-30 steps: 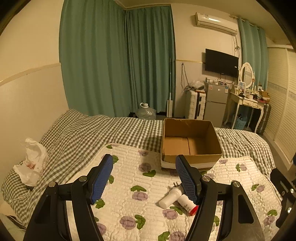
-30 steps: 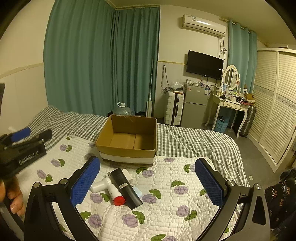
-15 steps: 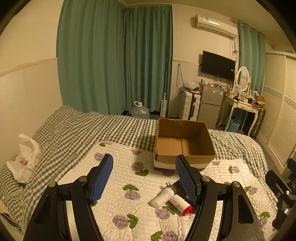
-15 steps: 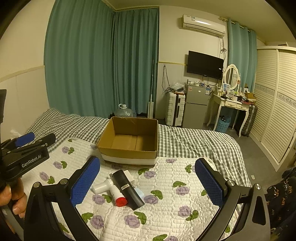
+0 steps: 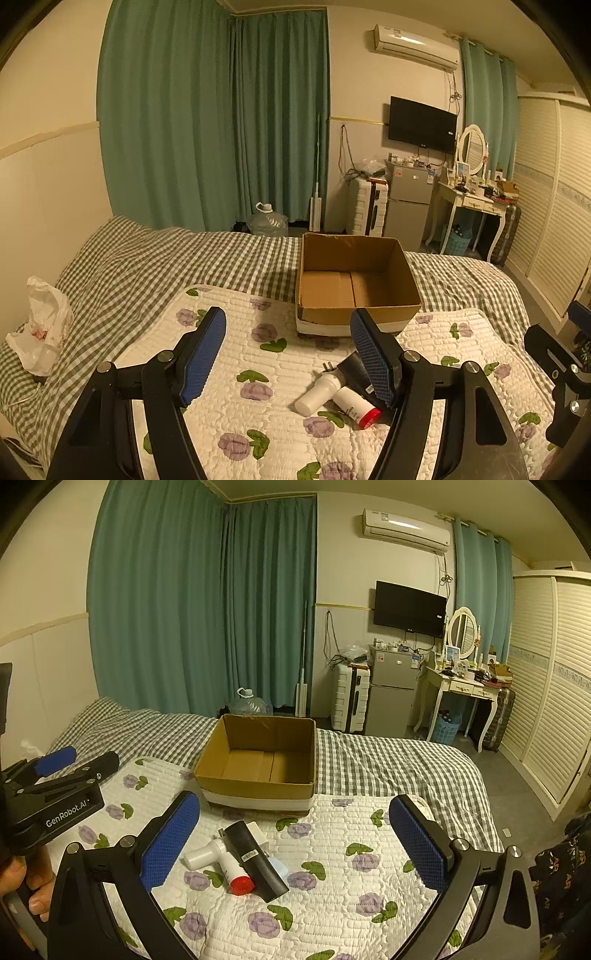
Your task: Organize rigid objects
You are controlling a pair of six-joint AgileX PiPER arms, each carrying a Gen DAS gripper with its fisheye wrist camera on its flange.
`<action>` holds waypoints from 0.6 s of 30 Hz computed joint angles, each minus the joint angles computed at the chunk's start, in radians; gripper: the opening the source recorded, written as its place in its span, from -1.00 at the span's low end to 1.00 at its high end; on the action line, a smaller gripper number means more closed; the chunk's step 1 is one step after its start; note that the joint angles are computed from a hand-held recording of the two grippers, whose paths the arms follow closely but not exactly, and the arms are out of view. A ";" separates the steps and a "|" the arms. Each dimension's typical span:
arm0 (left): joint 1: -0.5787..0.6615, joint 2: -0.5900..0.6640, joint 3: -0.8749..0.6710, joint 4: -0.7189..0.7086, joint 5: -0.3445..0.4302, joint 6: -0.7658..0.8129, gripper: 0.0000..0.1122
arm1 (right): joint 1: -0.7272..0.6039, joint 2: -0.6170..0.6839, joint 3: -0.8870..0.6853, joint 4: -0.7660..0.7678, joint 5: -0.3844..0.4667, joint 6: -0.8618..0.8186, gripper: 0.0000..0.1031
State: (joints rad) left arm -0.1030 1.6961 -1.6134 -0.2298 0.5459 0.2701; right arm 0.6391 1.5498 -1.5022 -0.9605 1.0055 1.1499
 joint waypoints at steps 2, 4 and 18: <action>-0.007 0.002 -0.002 0.018 -0.002 -0.009 0.30 | -0.004 -0.001 0.001 0.001 -0.004 -0.002 1.00; -0.015 0.008 -0.007 0.044 -0.001 -0.029 0.30 | -0.010 -0.004 0.005 0.003 -0.014 -0.004 1.00; -0.018 0.013 -0.019 0.001 -0.020 0.010 0.30 | -0.023 0.001 0.002 -0.014 -0.069 -0.054 0.99</action>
State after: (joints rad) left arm -0.1212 1.7092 -1.6324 -0.2286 0.5261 0.2804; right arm 0.6161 1.5508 -1.4998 -0.9744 0.9366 1.0960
